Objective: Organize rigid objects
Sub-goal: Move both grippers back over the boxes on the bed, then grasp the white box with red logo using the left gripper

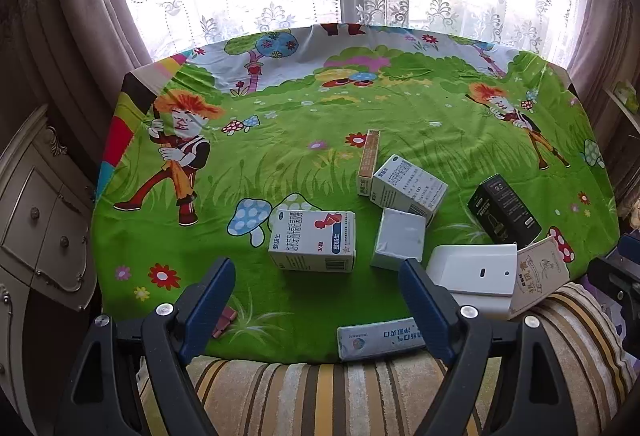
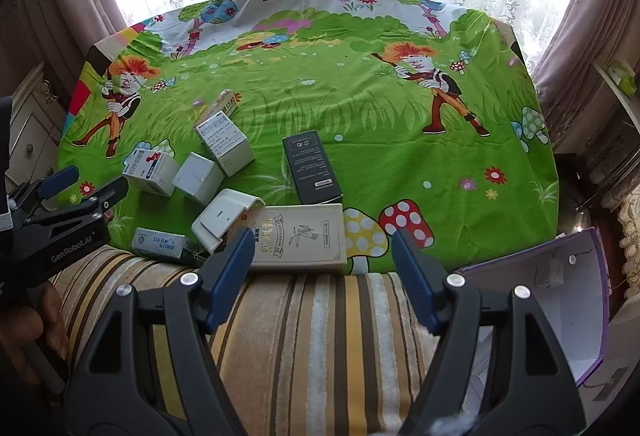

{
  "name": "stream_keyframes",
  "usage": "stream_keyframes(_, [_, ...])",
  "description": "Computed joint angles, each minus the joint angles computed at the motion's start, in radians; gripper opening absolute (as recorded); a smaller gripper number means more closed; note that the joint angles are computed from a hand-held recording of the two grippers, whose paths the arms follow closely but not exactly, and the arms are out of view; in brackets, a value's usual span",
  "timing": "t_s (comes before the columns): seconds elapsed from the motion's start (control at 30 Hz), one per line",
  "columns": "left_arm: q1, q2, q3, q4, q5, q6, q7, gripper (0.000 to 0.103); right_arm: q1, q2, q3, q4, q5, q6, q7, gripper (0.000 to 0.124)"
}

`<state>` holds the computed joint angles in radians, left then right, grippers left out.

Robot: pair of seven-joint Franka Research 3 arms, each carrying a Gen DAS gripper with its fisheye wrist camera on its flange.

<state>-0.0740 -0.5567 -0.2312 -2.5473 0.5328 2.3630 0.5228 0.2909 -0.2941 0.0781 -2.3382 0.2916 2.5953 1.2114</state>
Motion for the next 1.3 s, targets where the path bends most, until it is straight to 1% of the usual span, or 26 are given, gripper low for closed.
stream_keyframes(0.13, [0.005,0.002,0.012,-0.003,-0.005,0.002,0.009,0.085,0.007,0.017,0.001,0.009,0.007,-0.006,-0.007,0.074])
stream_keyframes(0.2, [0.009,-0.002,0.027,-0.012,-0.016,0.009,0.015,0.085,0.01,0.024,0.002,0.013,0.008,-0.007,-0.01,0.074])
stream_keyframes(0.3, [0.017,-0.012,0.053,-0.032,-0.045,0.024,0.032,0.085,0.016,0.035,0.0,0.018,0.019,-0.014,-0.018,0.074])
stream_keyframes(0.4, [0.023,-0.022,0.087,-0.055,-0.088,0.057,0.064,0.085,0.018,0.046,0.0,0.023,0.025,-0.021,-0.024,0.074])
stream_keyframes(0.5, [0.036,-0.024,0.101,-0.067,-0.115,0.077,0.097,0.085,0.02,0.06,0.0,0.03,0.031,-0.033,-0.028,0.074])
stream_keyframes(0.6, [0.014,-0.018,0.151,-0.085,-0.194,0.144,0.172,0.085,0.022,0.073,0.0,0.038,0.036,-0.047,-0.034,0.074])
stream_keyframes(0.67, [0.002,0.004,0.171,-0.082,-0.244,0.178,0.231,0.085,0.022,0.08,0.002,0.043,0.033,-0.054,-0.034,0.074])
stream_keyframes(0.8, [-0.005,0.07,0.189,-0.051,-0.326,0.195,0.335,0.087,0.021,0.096,0.008,0.055,0.017,-0.073,-0.026,0.074])
stream_keyframes(0.87, [0.002,0.104,0.184,-0.034,-0.348,0.191,0.371,0.087,0.02,0.107,0.008,0.063,0.013,-0.087,-0.022,0.074])
stream_keyframes(1.0, [0.025,0.154,0.172,-0.009,-0.372,0.189,0.41,0.088,0.016,0.126,0.009,0.077,-0.001,-0.109,-0.004,0.081])
stream_keyframes(1.13, [0.046,0.178,0.16,0.005,-0.375,0.197,0.418,0.088,0.022,0.132,0.011,0.082,-0.003,-0.112,-0.018,0.084])
stream_keyframes(1.3, [0.063,0.215,0.151,0.023,-0.368,0.203,0.418,0.088,0.025,0.137,0.011,0.087,0.003,-0.107,-0.021,0.085])
